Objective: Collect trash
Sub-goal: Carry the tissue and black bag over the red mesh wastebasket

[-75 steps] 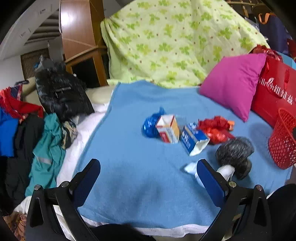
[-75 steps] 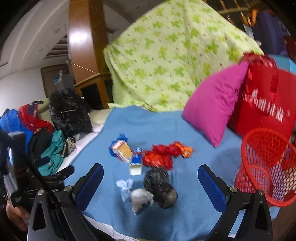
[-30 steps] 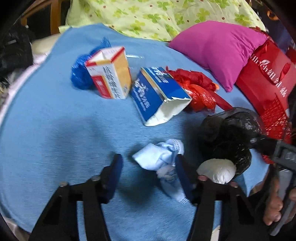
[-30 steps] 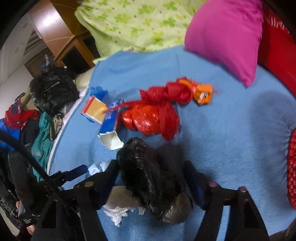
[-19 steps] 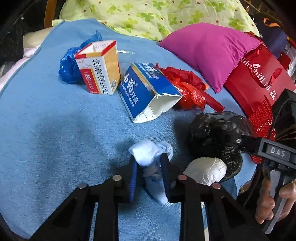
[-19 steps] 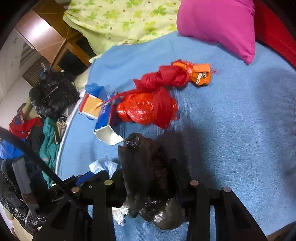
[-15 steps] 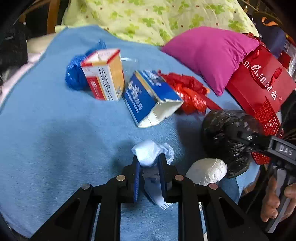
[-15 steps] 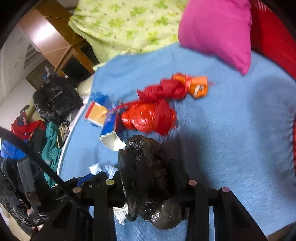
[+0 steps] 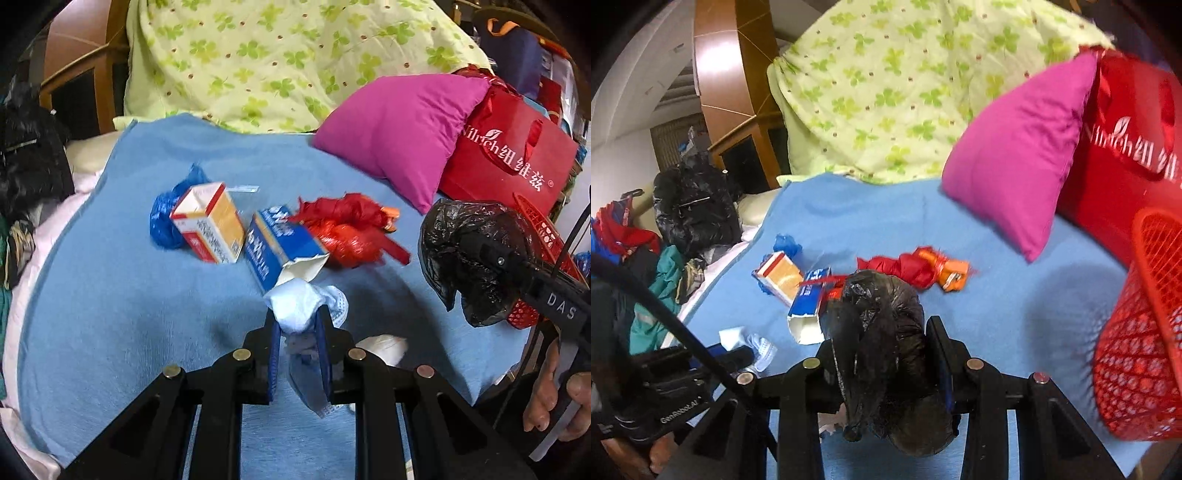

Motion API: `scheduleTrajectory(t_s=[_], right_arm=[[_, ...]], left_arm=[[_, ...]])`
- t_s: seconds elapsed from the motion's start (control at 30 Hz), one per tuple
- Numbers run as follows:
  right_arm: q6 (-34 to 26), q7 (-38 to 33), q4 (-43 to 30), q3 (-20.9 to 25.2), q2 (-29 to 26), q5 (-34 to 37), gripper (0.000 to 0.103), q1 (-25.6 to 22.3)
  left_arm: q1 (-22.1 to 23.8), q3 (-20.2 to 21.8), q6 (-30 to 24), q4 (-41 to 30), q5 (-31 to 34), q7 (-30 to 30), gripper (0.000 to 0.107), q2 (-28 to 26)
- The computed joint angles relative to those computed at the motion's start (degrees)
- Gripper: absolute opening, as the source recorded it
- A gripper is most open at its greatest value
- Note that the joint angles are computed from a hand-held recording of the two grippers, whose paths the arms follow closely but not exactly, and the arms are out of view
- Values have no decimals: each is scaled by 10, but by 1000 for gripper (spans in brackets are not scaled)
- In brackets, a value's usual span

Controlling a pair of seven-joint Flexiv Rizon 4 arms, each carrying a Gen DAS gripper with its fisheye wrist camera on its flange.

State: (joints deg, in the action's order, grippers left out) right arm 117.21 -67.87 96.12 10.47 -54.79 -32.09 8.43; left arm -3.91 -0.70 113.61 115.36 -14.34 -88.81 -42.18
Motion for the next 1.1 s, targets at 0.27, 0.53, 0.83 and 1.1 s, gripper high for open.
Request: scheduleTrajectory(t_s=[0.27,0.53,0.83,1.1], right_arm=[[80,-45,36,-63,29,101,40,55],[117,-71,51,-81,40,157,40,65],[144,-74,57,-83,45,178,40,56],[171,-65,62,-83,48,190,40,41]], left_arm=[[-86,57,-18,-12,-50,31,20,12],[-146,90,-40,-30,-90,61,20,11],[-192,123,-65,-54,-114,80,20,7],[-213,136,-90,-89,-105,91,20,3]])
